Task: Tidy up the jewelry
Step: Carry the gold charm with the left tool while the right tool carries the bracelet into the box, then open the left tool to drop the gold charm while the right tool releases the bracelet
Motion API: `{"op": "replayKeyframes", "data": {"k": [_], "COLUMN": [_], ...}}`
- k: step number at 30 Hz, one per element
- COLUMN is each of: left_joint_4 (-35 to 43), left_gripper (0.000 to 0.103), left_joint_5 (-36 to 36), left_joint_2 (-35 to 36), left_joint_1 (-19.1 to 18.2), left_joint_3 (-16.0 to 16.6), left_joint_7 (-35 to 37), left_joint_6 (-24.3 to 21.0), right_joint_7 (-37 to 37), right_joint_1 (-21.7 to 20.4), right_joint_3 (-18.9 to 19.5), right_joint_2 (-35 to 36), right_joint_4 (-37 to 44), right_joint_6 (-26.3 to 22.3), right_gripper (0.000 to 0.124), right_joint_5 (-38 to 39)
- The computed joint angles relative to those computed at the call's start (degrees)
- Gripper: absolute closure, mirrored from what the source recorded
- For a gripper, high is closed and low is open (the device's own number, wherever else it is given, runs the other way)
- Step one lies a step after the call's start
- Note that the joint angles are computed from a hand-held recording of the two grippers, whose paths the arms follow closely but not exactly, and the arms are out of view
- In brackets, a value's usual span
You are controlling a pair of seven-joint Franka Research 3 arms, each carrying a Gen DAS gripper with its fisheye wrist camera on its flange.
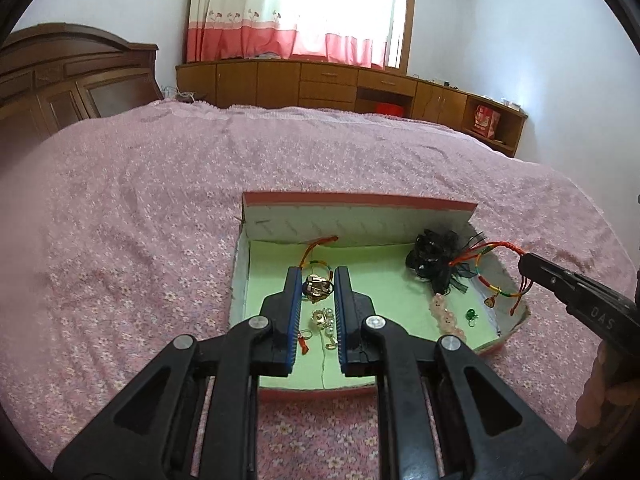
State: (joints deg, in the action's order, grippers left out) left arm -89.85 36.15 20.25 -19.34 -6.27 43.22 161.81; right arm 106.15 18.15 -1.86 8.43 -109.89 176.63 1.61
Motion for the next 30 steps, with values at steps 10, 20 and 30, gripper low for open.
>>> {"op": "replayKeyframes", "data": {"k": [10,20,30], "left_joint_4": [4.03,5.59,6.33], "left_gripper": [0.096,0.095,0.092], "left_joint_5": [-5.27,-8.17,-10.74], "left_joint_2": [4.56,6.42,6.59], "left_joint_1": [0.4,-0.16,0.31], "left_joint_3": [-1.63,-1.4,-2.29], "left_joint_7": [5.43,8.18,9.54], "left_joint_6": [-4.52,-7.63,-7.88], "right_joint_7": [4.29,5.99,7.9], "right_joint_1": [0.85,1.56,1.13], "right_joint_3": [-3.18,-4.9,-4.64], "right_joint_2": [4.77,7.48,7.76], "right_joint_4": [3.65,6.66,7.21], "right_joint_6": [-4.39,-7.22,-7.98], "right_gripper": [0.119,0.119,0.114], "right_joint_5": [-3.53,-6.99,-7.97]}}
